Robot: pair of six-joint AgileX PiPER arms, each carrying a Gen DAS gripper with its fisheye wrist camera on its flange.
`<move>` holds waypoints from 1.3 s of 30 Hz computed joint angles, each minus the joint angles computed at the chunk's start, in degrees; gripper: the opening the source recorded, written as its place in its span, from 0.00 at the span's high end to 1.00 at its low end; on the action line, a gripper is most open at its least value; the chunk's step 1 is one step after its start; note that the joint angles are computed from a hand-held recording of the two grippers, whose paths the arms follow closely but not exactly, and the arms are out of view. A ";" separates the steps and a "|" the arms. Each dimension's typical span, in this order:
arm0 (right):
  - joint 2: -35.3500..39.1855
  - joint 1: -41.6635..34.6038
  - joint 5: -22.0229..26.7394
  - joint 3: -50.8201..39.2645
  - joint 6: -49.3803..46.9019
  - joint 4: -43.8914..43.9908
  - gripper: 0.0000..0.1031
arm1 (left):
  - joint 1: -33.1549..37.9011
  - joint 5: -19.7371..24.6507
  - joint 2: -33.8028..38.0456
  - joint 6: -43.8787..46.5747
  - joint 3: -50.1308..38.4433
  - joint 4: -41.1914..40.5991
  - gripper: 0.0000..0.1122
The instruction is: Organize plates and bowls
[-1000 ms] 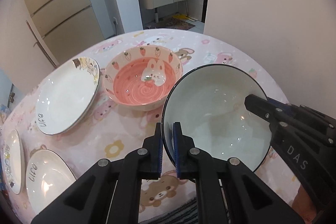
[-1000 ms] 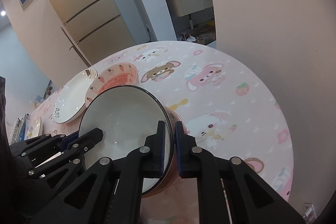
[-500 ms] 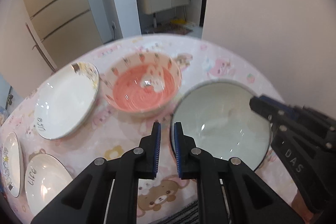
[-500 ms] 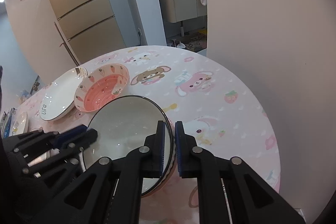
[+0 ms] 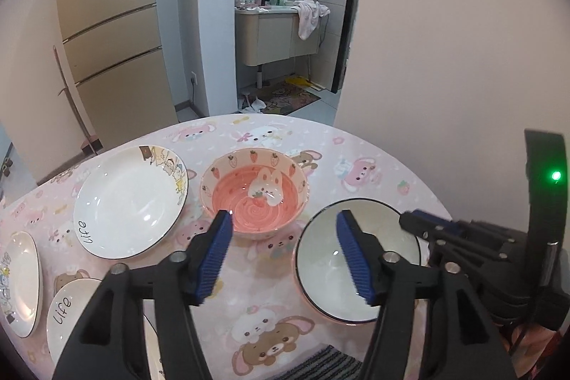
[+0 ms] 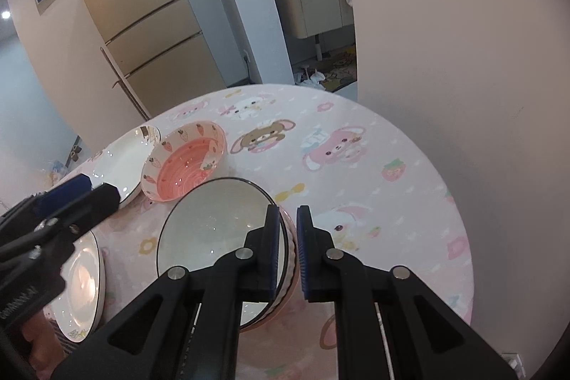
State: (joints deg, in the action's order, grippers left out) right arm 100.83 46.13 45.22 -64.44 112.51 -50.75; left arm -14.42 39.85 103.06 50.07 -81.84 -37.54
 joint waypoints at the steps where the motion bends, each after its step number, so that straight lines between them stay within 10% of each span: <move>1: 0.12 -0.59 -1.47 0.36 -0.18 0.37 0.91 | 0.07 -0.06 0.54 -0.30 -0.44 0.17 0.41; 27: -1.46 0.09 6.29 -12.61 -15.80 3.84 0.91 | 6.21 6.99 3.37 -5.11 -11.54 -2.00 0.38; 36: -0.93 -3.83 7.70 -25.98 -19.87 -0.05 0.63 | 4.91 8.59 5.40 -17.19 -27.70 3.24 0.22; 39: -0.17 -5.77 7.17 -25.85 -15.39 -1.26 0.62 | 5.12 2.92 5.48 -23.45 -25.95 4.34 0.22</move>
